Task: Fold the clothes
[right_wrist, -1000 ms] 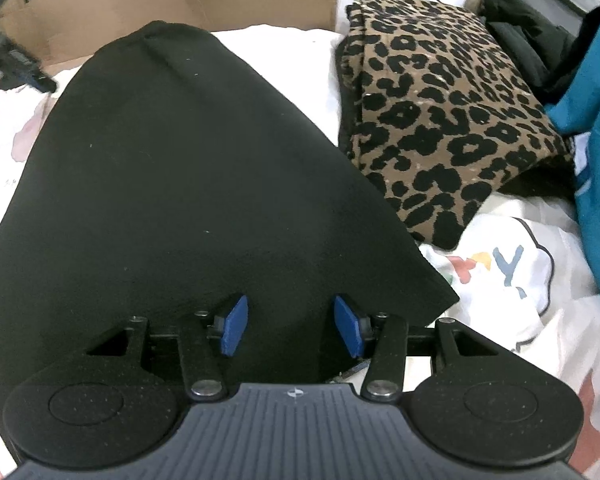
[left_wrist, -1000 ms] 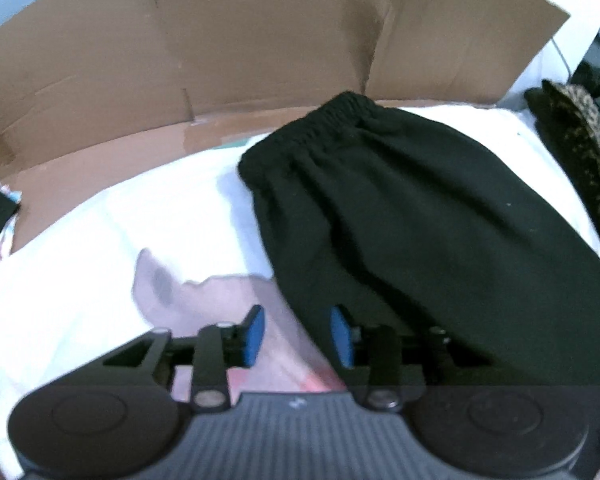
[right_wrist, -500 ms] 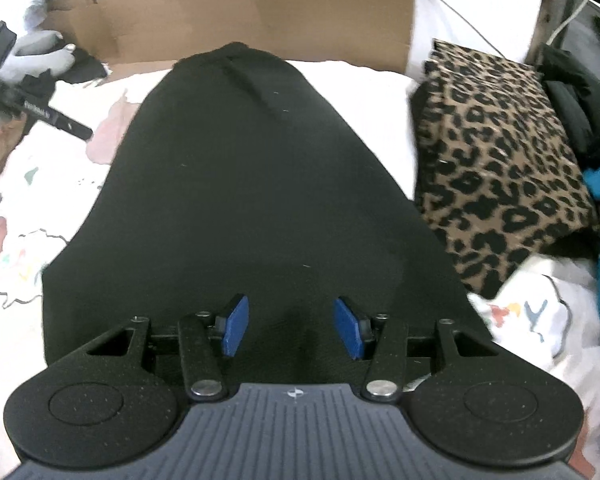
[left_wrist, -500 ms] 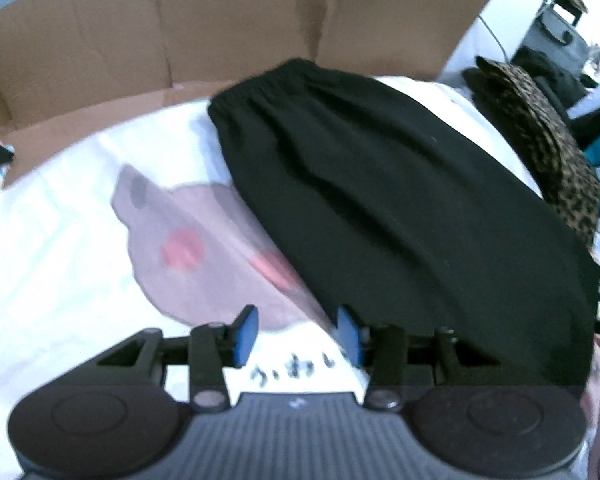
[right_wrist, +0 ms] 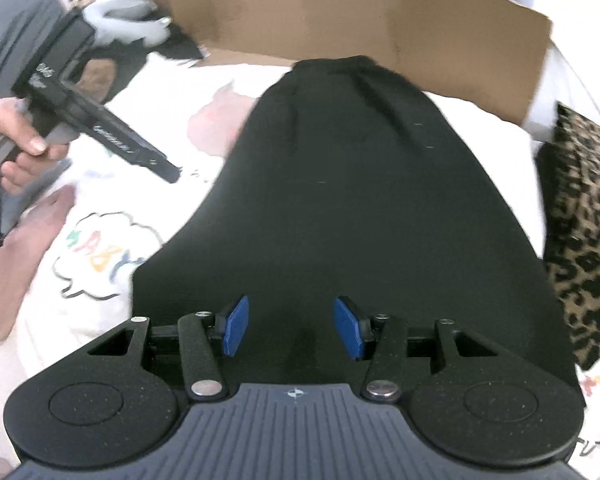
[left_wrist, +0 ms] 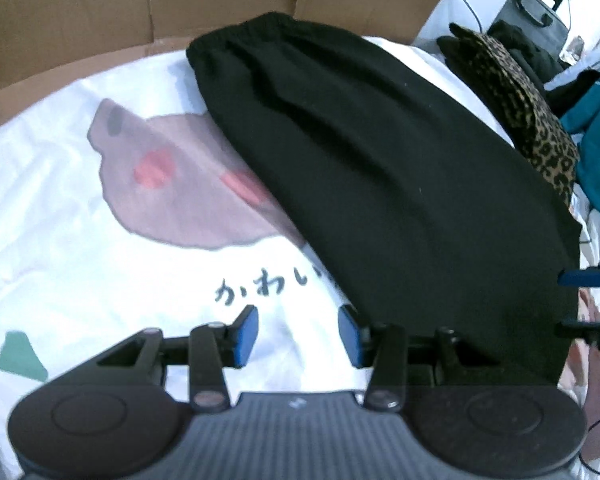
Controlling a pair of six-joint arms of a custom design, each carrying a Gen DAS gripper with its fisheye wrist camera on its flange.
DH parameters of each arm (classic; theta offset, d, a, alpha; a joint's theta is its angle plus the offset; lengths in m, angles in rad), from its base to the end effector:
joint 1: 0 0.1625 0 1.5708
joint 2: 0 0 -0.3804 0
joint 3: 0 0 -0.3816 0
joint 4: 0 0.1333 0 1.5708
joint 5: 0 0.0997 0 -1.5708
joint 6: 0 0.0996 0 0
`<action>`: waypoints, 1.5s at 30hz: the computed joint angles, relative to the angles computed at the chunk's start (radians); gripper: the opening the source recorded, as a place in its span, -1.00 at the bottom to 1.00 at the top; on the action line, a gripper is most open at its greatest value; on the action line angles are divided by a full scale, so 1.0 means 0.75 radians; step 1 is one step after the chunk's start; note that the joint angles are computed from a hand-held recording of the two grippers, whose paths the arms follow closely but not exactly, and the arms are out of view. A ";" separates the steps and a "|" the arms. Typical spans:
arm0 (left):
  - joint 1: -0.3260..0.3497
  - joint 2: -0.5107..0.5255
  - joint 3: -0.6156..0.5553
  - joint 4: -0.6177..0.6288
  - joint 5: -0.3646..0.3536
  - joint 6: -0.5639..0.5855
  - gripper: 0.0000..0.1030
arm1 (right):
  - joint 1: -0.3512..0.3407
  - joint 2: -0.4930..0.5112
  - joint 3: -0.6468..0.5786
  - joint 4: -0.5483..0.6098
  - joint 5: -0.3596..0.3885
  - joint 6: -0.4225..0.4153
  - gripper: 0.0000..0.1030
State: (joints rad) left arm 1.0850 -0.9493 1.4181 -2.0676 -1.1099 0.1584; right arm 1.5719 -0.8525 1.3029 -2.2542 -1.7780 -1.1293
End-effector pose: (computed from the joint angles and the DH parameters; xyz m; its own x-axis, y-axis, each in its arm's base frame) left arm -0.1530 -0.6702 0.2130 -0.7142 0.5415 -0.4434 0.5867 0.8087 0.0425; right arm 0.1136 -0.7133 0.2110 -0.4172 -0.8598 0.2943 -0.8853 0.4577 0.0823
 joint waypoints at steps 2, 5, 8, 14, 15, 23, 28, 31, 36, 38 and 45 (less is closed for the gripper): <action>0.004 0.000 0.002 0.012 -0.013 0.006 -0.09 | 0.018 -0.002 -0.001 0.071 -0.016 -0.056 0.06; 0.008 0.007 -0.004 0.032 -0.028 0.008 -0.09 | 0.034 -0.018 0.018 0.154 0.010 -0.158 0.06; 0.017 0.008 -0.008 0.043 -0.037 -0.002 -0.09 | 0.042 -0.022 0.052 0.156 0.025 -0.170 0.06; 0.016 0.017 -0.019 0.051 -0.038 -0.016 -0.10 | 0.058 -0.018 0.100 0.156 0.065 -0.170 0.05; 0.015 0.017 -0.018 0.050 -0.040 -0.012 -0.10 | 0.063 -0.019 0.107 0.155 0.071 -0.191 0.05; 0.015 0.018 -0.009 0.067 -0.055 -0.030 -0.10 | 0.074 -0.012 0.229 0.000 -0.015 -0.363 0.02; 0.022 0.015 -0.019 0.099 -0.094 -0.045 -0.10 | 0.070 -0.026 0.279 -0.089 -0.066 -0.485 -0.64; 0.022 0.011 -0.008 0.093 -0.114 -0.028 -0.09 | 0.073 0.006 0.182 0.007 -0.062 -0.415 -0.81; 0.027 0.000 0.013 0.145 -0.171 0.012 -0.07 | 0.065 0.036 0.085 0.066 -0.063 -0.289 -0.87; 0.025 0.000 0.008 0.180 -0.221 0.047 -0.05 | 0.058 0.049 0.052 0.090 -0.073 -0.235 -0.88; 0.027 0.002 -0.010 0.318 -0.407 0.120 0.23 | 0.045 0.064 0.016 0.133 -0.059 -0.159 -0.88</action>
